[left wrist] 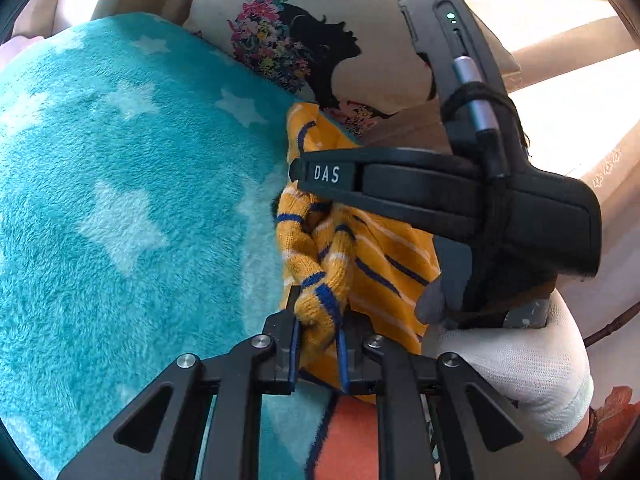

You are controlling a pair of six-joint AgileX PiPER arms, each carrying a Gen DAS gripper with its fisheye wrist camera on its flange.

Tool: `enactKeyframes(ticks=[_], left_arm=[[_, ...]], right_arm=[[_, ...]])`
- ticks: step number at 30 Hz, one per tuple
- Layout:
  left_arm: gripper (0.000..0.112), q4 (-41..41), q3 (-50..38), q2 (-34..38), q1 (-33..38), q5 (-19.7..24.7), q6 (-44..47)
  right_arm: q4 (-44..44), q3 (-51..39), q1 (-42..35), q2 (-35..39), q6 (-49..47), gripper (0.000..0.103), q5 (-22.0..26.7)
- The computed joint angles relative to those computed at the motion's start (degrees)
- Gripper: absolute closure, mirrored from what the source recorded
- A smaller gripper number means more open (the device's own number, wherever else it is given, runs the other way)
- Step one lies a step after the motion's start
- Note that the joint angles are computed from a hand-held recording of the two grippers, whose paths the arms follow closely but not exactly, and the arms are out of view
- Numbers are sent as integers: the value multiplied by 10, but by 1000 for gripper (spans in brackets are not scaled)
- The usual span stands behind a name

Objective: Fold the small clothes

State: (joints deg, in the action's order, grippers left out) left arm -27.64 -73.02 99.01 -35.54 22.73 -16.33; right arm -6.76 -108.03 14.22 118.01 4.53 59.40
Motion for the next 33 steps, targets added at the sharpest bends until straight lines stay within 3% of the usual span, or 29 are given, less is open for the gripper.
enactKeyframes(ticks=[5, 8, 10, 12, 16, 20, 21, 22, 24, 26, 33], left_arm=[[96, 126, -66, 8, -79, 33, -102], [83, 54, -65, -10, -110, 23, -17], [64, -7, -71, -13, -127, 23, 49], [59, 23, -78, -14, -150, 20, 24], [59, 146, -128, 21, -186, 50, -99], [59, 100, -140, 54, -164, 72, -76], [59, 110, -133, 52, -163, 72, -90], [59, 106, -116, 48, -156, 65, -89], [59, 104, -81, 30, -144, 53, -103], [59, 106, -38, 3, -129, 38, -122], [59, 150, 106, -103, -59, -4, -196]], right_arm=[[70, 159, -73, -146, -58, 88, -93], [155, 235, -155, -223, -126, 89, -116], [216, 284, -228, -271, -185, 99, -125], [257, 326, -306, -313, -234, 101, -131], [360, 338, -487, -323, -337, 101, -93], [479, 334, -610, -294, -438, 98, 7], [498, 338, -618, -291, -452, 87, 27], [512, 341, -632, -292, -467, 66, 51], [540, 359, -617, -293, -480, 52, 63], [558, 369, -576, -289, -472, 52, 69], [573, 386, -358, -269, -410, 48, -6]])
